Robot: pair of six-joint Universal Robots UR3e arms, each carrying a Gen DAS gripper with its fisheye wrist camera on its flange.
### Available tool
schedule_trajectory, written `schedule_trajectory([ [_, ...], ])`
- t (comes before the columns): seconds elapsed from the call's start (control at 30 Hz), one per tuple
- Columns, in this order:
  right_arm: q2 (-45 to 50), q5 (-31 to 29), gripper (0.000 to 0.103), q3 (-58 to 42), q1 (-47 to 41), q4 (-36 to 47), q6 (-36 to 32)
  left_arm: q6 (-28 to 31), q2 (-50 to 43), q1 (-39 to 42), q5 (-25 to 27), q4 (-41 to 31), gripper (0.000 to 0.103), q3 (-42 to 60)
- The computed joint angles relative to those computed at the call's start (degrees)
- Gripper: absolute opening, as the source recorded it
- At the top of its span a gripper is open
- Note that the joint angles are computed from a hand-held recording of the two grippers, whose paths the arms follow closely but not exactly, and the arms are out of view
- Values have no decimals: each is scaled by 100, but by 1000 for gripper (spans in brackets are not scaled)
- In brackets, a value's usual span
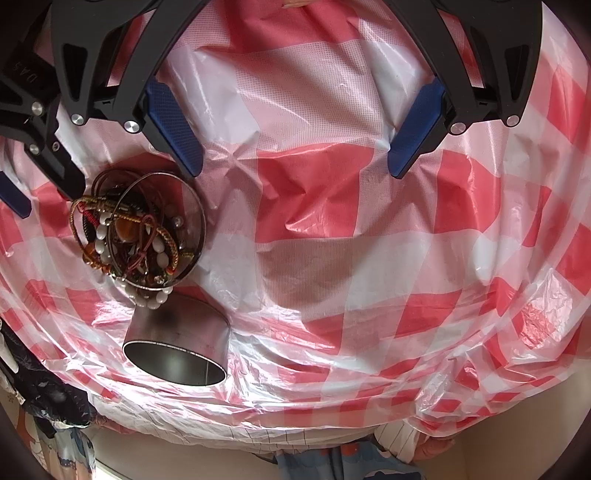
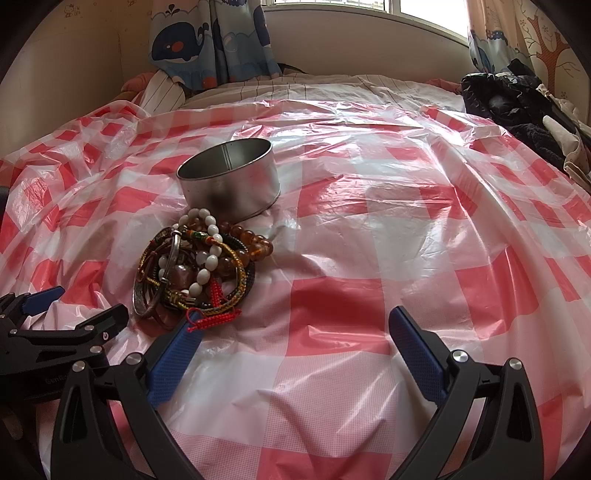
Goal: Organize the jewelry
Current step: 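Move both grippers toward the jewelry pile beside the silver tin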
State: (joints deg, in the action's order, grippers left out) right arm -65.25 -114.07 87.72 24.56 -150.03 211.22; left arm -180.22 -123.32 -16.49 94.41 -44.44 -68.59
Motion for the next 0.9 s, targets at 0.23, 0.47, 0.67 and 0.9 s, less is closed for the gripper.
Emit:
schedule_trajectory([
  [0.23,-74,-159,96,159,39,-257,151,-148,406,150,-315,426,96,-638],
  [0.47,-236,-212,95,370,-49,-407,316,241,443,88,-727,1094,95,-748],
  [0.67,-116,-143,95,154,47,-434,15,165,395,66,-258,1120,95,-716],
  [0.9,15,174,75,-175,-53,-289,-263,380,-154,-146,274,742,95,78],
])
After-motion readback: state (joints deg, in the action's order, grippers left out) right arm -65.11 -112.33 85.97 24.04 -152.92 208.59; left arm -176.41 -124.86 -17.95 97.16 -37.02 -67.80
